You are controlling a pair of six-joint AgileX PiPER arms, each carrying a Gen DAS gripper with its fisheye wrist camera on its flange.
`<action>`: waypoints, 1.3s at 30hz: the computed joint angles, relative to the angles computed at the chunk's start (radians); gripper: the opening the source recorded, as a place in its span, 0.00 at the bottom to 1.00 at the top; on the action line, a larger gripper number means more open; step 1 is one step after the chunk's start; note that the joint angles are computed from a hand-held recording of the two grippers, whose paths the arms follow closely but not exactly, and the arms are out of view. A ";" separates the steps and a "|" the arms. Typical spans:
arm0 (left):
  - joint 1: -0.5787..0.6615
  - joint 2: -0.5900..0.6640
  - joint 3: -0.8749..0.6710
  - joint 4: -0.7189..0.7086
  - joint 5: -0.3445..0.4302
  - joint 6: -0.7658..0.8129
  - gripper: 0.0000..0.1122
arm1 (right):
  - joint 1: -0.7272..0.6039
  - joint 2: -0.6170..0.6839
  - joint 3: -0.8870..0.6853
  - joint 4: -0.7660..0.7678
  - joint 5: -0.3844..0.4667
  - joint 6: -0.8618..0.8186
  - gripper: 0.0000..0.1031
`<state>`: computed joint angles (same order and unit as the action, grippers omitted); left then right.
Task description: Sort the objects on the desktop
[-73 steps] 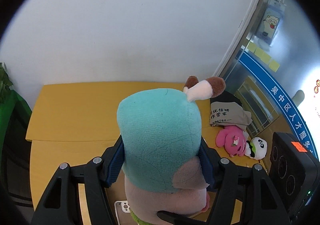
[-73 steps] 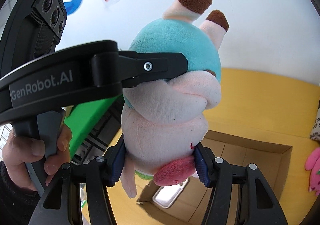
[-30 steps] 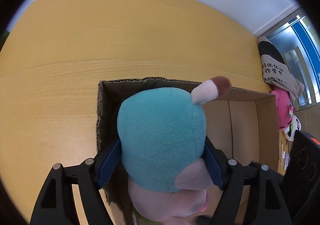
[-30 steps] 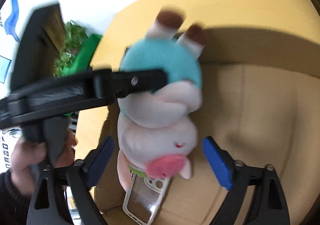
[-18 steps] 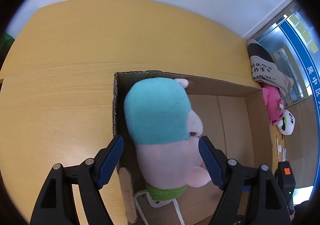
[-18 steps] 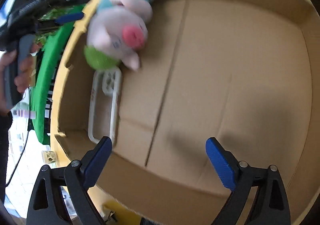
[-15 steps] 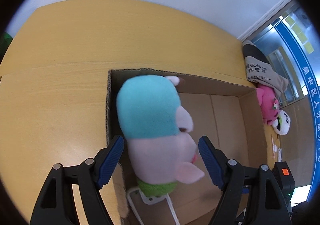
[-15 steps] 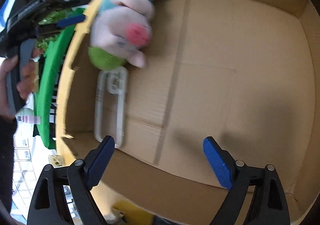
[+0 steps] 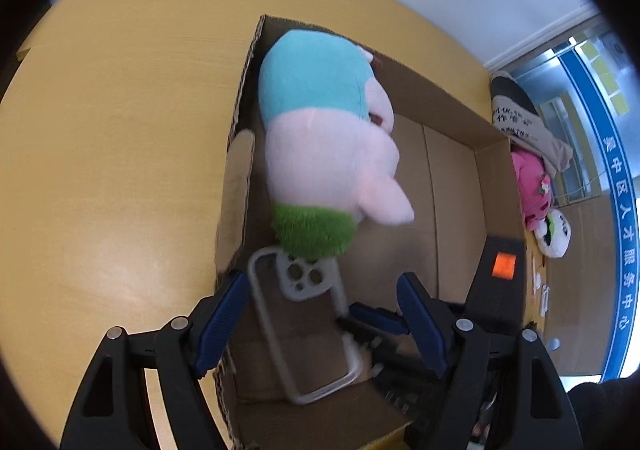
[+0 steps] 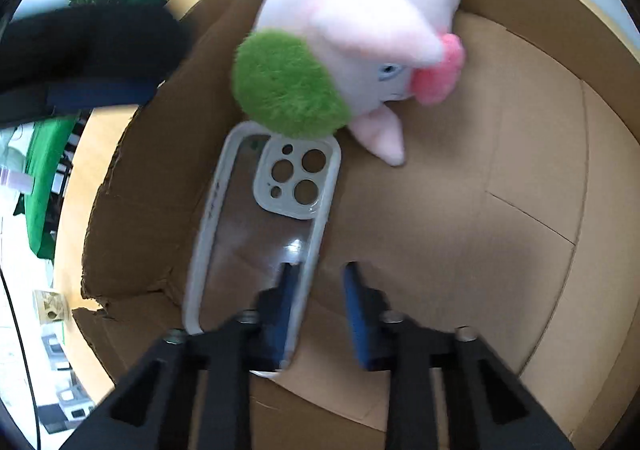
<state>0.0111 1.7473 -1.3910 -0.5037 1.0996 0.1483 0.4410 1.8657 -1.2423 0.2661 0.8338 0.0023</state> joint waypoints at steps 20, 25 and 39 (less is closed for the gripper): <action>-0.244 0.102 0.082 -0.161 -0.057 -0.161 0.03 | -0.424 -0.442 0.312 0.193 0.145 -0.095 0.07; -0.312 0.074 -0.055 -0.089 -0.035 -0.219 0.03 | -0.540 -0.532 0.263 0.201 0.248 -0.177 0.07; -0.346 0.219 -0.435 0.065 0.059 -0.401 0.53 | -0.774 -0.439 0.031 0.302 0.314 -0.248 0.08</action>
